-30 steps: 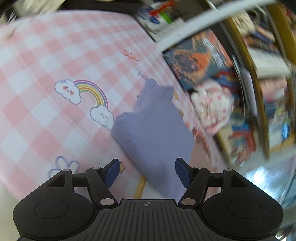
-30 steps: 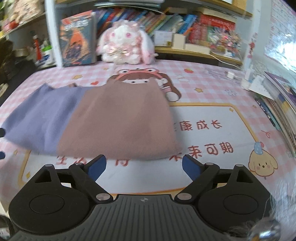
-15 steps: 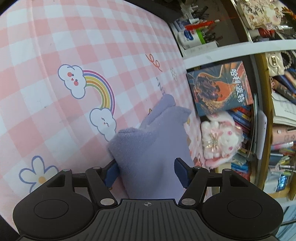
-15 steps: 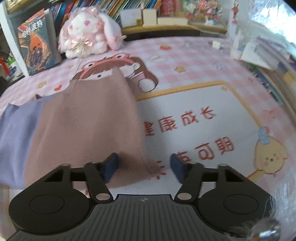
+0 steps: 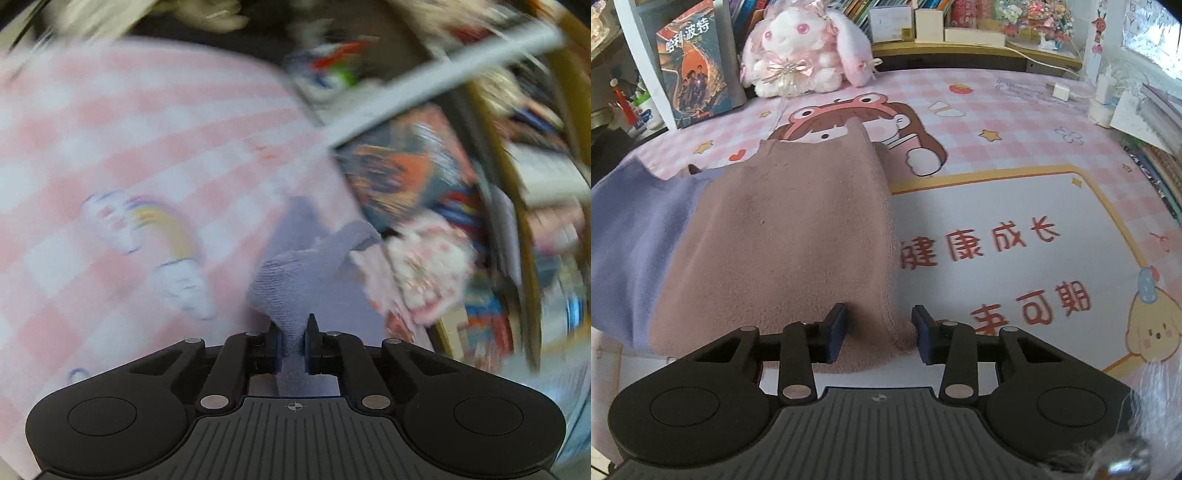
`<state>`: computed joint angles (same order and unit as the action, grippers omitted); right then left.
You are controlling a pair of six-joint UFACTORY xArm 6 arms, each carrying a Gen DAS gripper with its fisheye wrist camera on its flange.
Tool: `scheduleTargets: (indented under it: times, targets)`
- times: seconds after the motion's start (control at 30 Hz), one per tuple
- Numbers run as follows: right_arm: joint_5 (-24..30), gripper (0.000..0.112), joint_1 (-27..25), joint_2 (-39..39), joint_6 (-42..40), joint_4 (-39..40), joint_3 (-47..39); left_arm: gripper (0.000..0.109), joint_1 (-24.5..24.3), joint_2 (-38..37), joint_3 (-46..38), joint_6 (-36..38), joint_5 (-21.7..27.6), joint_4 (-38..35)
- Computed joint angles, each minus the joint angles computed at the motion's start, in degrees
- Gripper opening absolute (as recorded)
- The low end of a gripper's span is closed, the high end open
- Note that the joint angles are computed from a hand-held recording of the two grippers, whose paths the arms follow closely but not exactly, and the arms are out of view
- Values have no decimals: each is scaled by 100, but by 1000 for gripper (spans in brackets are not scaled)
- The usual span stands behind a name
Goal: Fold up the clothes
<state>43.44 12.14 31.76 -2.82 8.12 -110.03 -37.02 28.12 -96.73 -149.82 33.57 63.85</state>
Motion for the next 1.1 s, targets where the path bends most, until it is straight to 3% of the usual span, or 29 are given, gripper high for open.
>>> scheduleTargets:
  times: [0.13,0.23,0.3,0.37,0.47,0.53,0.63,0.7,0.87,0.93,1.1]
  targets:
    - [33,36,37,14,-171,206,-20,15,105,26,124,-551,-90,314]
    - [29,36,65,30,-232,247,-36,36,220,144,109,-1118,-347,524]
    - [41,36,72,42,-266,244,-58,45,244,227,44,-1634,-391,919]
    - [65,36,64,54,-312,279,-81,48,233,329,-92,-1690,-320,959]
    - [80,36,52,51,-376,357,-80,42,214,516,-356,-1591,-192,870]
    - [90,36,60,48,-383,348,-83,19,227,608,-464,-1487,-200,706]
    - [257,38,47,92,-496,402,-220,14,252,617,-416,-1579,-252,749]
    - [434,44,8,119,-697,562,-353,13,276,546,-312,-1614,-296,856]
    - [578,45,-190,287,-841,1308,-783,13,284,296,-45,-1374,-149,857]
    - [617,41,-225,468,-808,1436,-1070,13,283,195,64,-1288,-76,828]
    - [1558,19,-285,1218,-1086,1761,-2212,12,193,129,35,-770,262,505]
